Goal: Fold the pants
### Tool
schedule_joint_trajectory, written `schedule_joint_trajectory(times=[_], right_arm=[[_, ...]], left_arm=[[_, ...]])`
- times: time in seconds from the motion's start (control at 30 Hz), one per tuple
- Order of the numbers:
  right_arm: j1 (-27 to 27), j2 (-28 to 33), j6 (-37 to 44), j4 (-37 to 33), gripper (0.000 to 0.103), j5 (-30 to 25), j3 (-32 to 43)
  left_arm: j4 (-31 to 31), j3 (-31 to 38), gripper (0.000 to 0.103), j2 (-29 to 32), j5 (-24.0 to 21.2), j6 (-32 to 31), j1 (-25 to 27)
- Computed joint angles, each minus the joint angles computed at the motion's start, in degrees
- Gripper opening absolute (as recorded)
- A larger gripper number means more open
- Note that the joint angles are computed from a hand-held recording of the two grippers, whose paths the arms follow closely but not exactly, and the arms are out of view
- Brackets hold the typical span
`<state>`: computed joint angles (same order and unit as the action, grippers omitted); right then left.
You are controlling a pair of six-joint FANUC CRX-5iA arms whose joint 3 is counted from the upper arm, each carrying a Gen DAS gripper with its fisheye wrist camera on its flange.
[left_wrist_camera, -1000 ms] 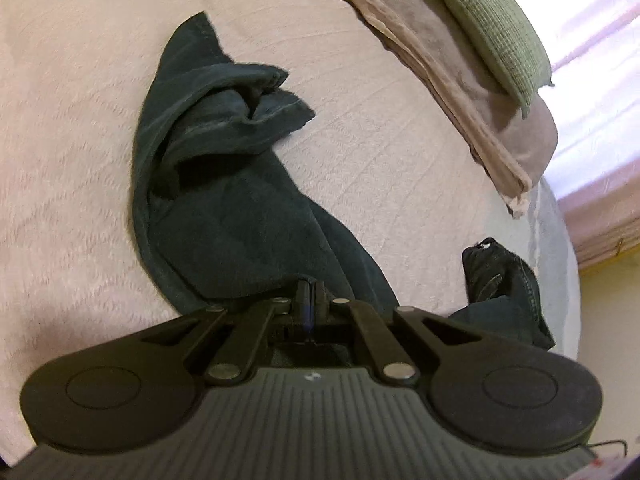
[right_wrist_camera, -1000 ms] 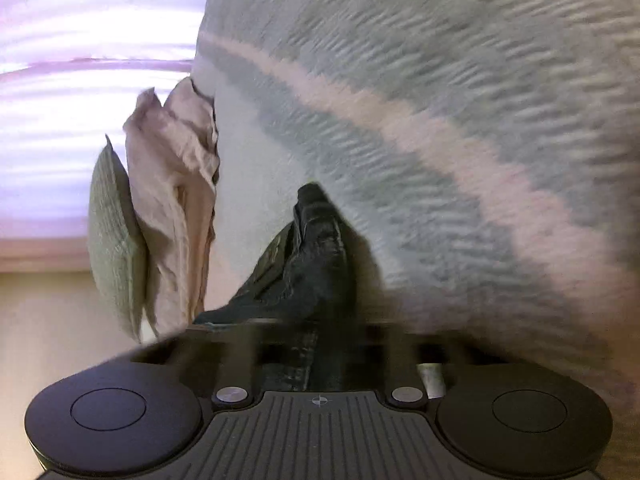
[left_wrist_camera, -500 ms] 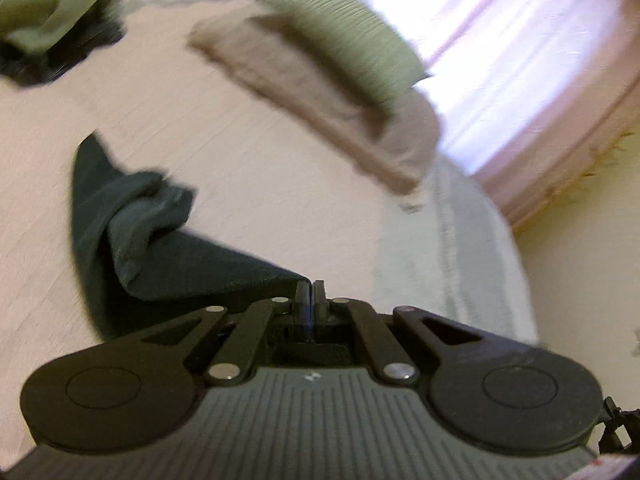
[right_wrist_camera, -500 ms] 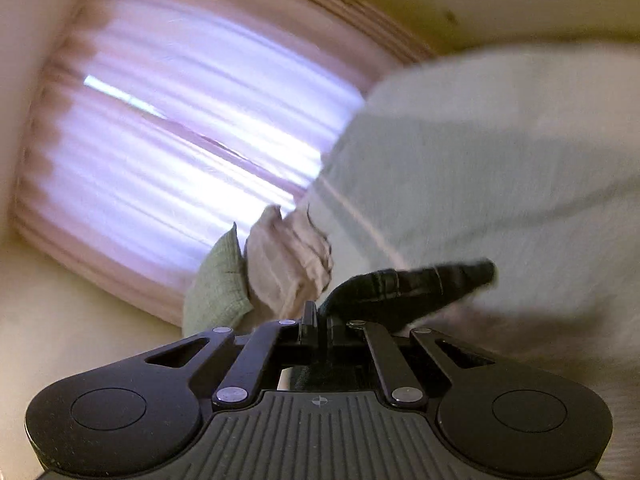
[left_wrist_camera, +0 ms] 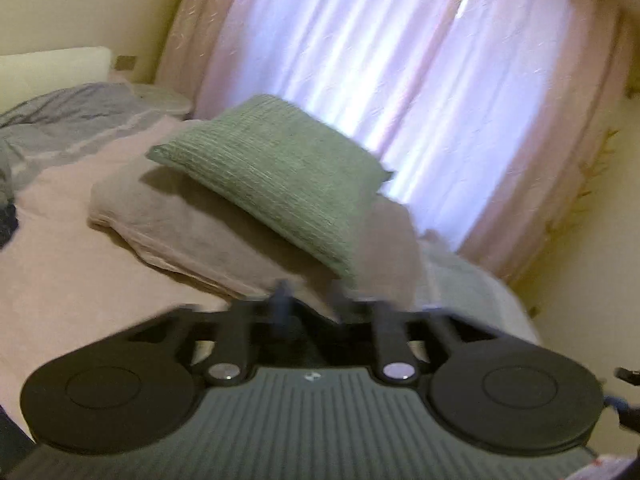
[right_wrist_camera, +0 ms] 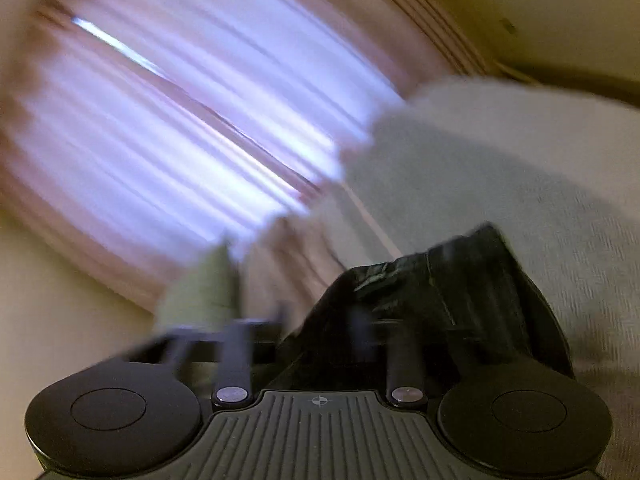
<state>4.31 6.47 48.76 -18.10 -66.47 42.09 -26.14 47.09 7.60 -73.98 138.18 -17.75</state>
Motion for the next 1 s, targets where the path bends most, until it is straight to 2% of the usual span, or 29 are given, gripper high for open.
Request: schedule_joint_trajectory(times=[0.07,0.13,0.27,0.4,0.47,0.53,0.6,0.67,0.77,0.8,0.83,0.87,0.9,0.93,0.97,1.0], right_arm=[[0.9,-3.4,1.3,0.8,0.073,3.4,-7.0],[-0.3,-7.5,6.0,-1.5,0.073,2.3,-14.1],[-3.3,-15.1,6.4,-3.5,0.073,-2.9,-28.9],[-6.3,-24.9,-5.6,-3.7,0.072,-4.8,-45.9],[-7.3,-31.2,-11.5,-6.3,0.069,-0.5,-53.6],[-6.5,-34.0,-16.8,-7.9,0.067,5.0,-58.2],[-5.0,-36.1,-19.9,-7.2,0.066,6.8,-60.4],[-1.4,-35.7,-23.1,-4.0,0.065,7.4,-59.4],[-0.8,-34.7,-21.9,-3.8,0.065,6.3,-58.4],[-0.4,-33.9,-22.1,-3.0,0.065,5.8,-57.5],[1.1,-34.0,-23.6,-1.2,0.065,5.4,-57.1],[1.4,-34.8,-24.1,-0.2,0.065,4.3,-57.1],[2.7,-35.1,-25.5,1.3,0.065,3.9,-57.1],[4.1,-35.4,-26.8,2.8,0.065,3.5,-57.1],[5.5,-35.8,-28.2,4.3,0.065,3.3,-57.2],[6.1,-36.7,-29.0,5.2,0.065,2.5,-57.2]], left_arm=[[-0.5,-1.2,0.045,-0.5,-1.7,-2.0,1.1],[-0.7,-7.0,0.045,-4.1,-3.4,-3.3,1.9],[6.3,-26.0,0.045,-15.9,-9.5,-0.5,6.1],[9.2,-39.9,0.044,-26.0,-18.7,8.0,6.0],[9.2,-43.7,0.044,-29.8,-22.1,14.7,3.8],[8.1,-44.8,0.049,-31.2,-24.0,19.2,0.1],[6.2,-43.4,0.067,-29.9,-25.0,19.6,-3.9],[4.2,-42.9,0.072,-28.6,-24.2,17.0,-6.9],[-2.4,-39.9,0.077,-23.1,-26.3,7.0,-10.3],[-5.7,-38.7,0.070,-20.6,-27.9,3.0,-11.5],[-8.1,-38.1,0.056,-18.5,-28.9,-0.9,-12.1],[-8.5,-38.7,0.009,-17.8,-28.3,-4.4,-11.7],[-6.8,-39.1,0.004,-17.9,-26.9,-6.8,-9.3],[-6.5,-39.5,0.004,-18.9,-24.9,-6.4,-8.0],[-8.1,-39.6,0.004,-20.7,-22.8,-5.8,-8.0],[-10.8,-38.2,0.004,-21.6,-22.8,-6.0,-8.5]])
